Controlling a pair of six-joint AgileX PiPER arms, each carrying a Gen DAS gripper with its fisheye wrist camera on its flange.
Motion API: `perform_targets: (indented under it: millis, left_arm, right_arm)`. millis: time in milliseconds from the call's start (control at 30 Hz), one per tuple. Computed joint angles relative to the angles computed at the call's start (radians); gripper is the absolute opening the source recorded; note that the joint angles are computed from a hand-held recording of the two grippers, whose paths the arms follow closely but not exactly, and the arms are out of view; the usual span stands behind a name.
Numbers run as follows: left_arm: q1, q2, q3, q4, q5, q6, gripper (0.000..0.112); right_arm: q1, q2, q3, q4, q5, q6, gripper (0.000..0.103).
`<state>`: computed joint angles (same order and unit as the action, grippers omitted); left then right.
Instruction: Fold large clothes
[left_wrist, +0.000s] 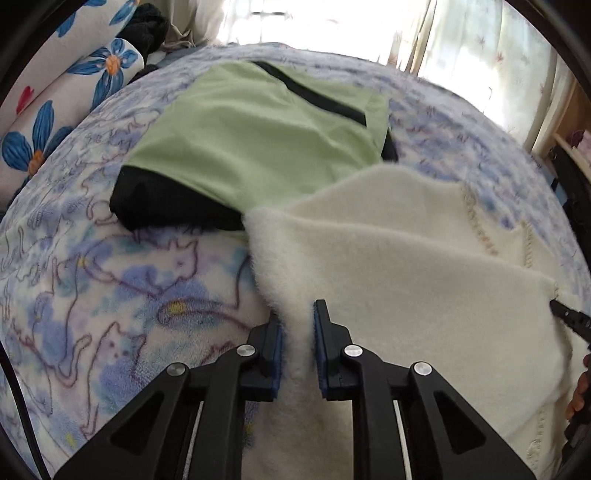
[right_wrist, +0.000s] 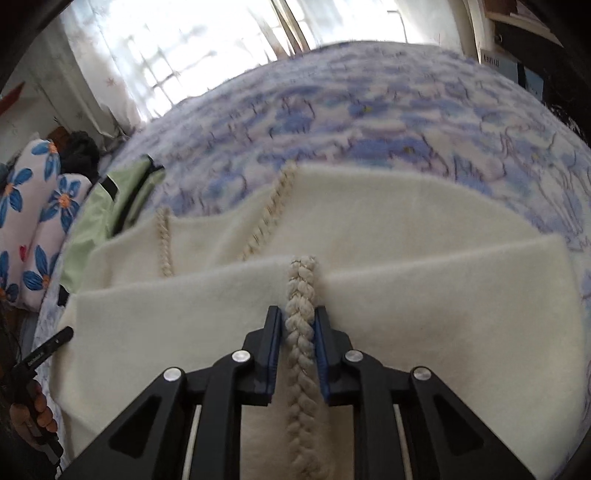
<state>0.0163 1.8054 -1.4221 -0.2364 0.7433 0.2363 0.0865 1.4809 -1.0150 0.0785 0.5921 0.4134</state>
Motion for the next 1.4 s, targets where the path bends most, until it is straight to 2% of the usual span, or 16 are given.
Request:
perform_targets:
  millis: [133, 200, 300, 433, 533, 633, 733, 800, 833, 867, 933, 967, 1100, 1233, 1300, 1400]
  left_arm:
    - [-0.064, -0.086, 0.069, 0.252, -0.07, -0.177, 0.037]
    - [-0.07, -0.143, 0.091, 0.276, -0.083, -0.202, 0.051]
    - [-0.068, -0.233, 0.129, 0.149, -0.073, -0.118, 0.052]
    - [-0.157, -0.311, 0.193, 0.056, -0.03, -0.097, 0.052]
    - [-0.26, -0.345, 0.271, 0.069, -0.059, -0.168, 0.051]
    - [-0.339, -0.334, 0.325, 0.136, -0.083, -0.26, 0.051]
    - [-0.357, -0.29, 0.358, 0.235, -0.101, -0.348, 0.05]
    - [-0.33, -0.29, 0.376, 0.265, -0.129, -0.349, 0.05]
    - [-0.311, -0.287, 0.371, 0.275, -0.124, -0.346, 0.05]
    - [-0.292, -0.286, 0.365, 0.269, -0.118, -0.324, 0.05]
    - [-0.27, -0.286, 0.362, 0.296, -0.116, -0.321, 0.05]
    - [-0.264, -0.286, 0.363, 0.318, -0.118, -0.322, 0.05]
    - [-0.257, -0.303, 0.367, 0.333, -0.102, -0.322, 0.05]
    - [-0.247, -0.306, 0.348, 0.32, -0.067, -0.311, 0.053]
    - [-0.243, -0.322, 0.351, 0.306, -0.051, -0.298, 0.06]
    - [-0.254, -0.361, 0.369, 0.327, -0.044, -0.317, 0.063]
  right_arm:
    - [0.053, -0.092, 0.011, -0.166, 0.059, 0.171, 0.02]
    - [0.117, -0.157, 0.042, -0.299, 0.062, 0.289, 0.021]
    - [0.209, -0.212, 0.062, -0.337, 0.068, 0.342, 0.021]
    - [0.388, -0.154, 0.006, -0.329, 0.081, 0.386, 0.021]
    - [0.482, -0.083, -0.029, -0.321, 0.08, 0.397, 0.021]
    - [0.567, -0.011, -0.057, -0.447, 0.163, 0.479, 0.021]
    - [0.561, -0.041, 0.005, -0.538, 0.173, 0.529, 0.018]
    - [0.559, -0.06, 0.031, -0.659, 0.271, 0.621, 0.018]
    - [0.526, -0.078, 0.057, -0.677, 0.288, 0.628, 0.021]
    - [0.471, -0.108, 0.094, -0.655, 0.265, 0.601, 0.021]
    - [0.354, -0.182, 0.155, -0.528, 0.16, 0.471, 0.014]
    - [0.333, -0.197, 0.16, -0.503, 0.159, 0.444, 0.012]
    - [0.41, -0.18, 0.121, -0.581, 0.255, 0.528, 0.01]
    - [0.445, -0.178, 0.106, -0.577, 0.284, 0.561, 0.01]
    - [0.443, -0.186, 0.099, -0.562, 0.294, 0.567, 0.012]
    - [0.451, -0.23, 0.107, -0.552, 0.313, 0.589, 0.012]
